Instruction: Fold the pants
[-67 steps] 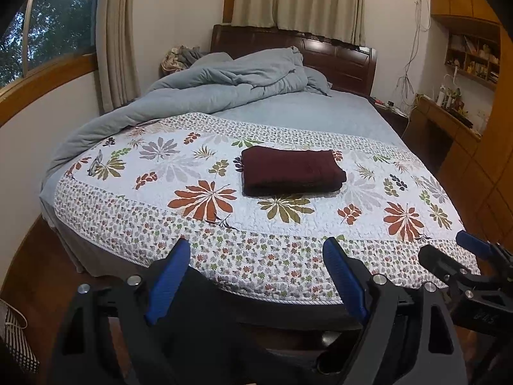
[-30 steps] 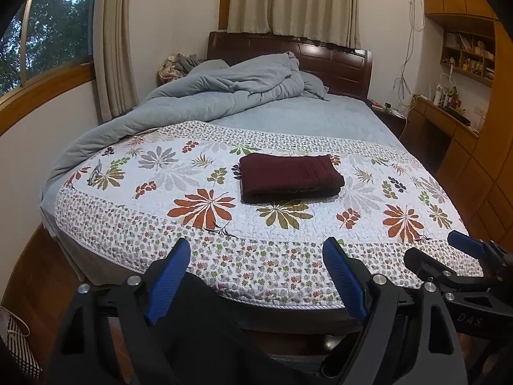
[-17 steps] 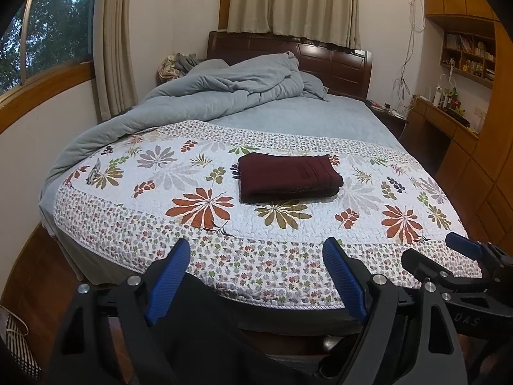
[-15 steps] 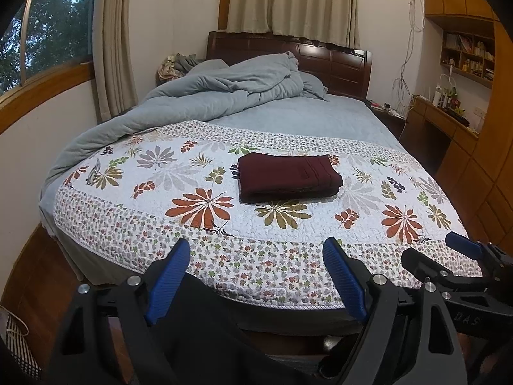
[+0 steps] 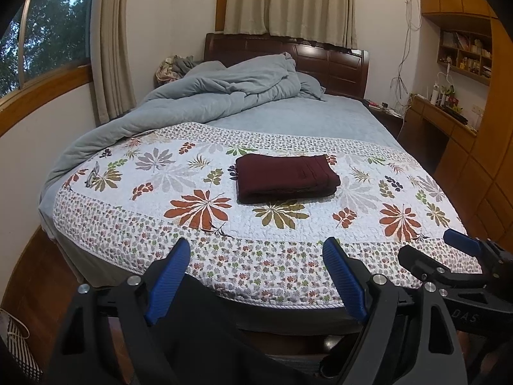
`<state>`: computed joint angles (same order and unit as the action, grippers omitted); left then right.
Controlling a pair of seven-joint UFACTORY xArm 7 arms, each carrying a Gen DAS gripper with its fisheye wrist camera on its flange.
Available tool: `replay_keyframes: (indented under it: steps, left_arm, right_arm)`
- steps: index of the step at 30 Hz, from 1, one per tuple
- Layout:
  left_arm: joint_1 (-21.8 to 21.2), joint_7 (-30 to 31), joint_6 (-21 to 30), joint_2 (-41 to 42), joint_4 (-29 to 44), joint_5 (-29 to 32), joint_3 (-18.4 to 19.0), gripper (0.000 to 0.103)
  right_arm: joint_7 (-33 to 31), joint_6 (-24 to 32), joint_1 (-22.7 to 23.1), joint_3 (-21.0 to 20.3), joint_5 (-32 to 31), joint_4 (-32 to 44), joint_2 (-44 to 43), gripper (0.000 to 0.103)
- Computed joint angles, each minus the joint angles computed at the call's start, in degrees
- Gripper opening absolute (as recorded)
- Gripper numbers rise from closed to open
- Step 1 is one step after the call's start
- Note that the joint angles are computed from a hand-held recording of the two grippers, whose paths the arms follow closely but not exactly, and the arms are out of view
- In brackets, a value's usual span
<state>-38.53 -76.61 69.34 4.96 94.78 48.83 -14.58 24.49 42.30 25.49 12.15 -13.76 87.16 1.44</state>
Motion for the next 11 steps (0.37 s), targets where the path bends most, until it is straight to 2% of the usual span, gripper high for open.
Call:
replay_keyframes:
  steps: [11]
  left_arm:
    - [0.4,0.0,-1.0,-0.2,-0.4,-1.4,0.1,0.085]
  right_arm:
    - [0.4,0.5,0.2,0.1,-0.4,0.4,0.0,0.1]
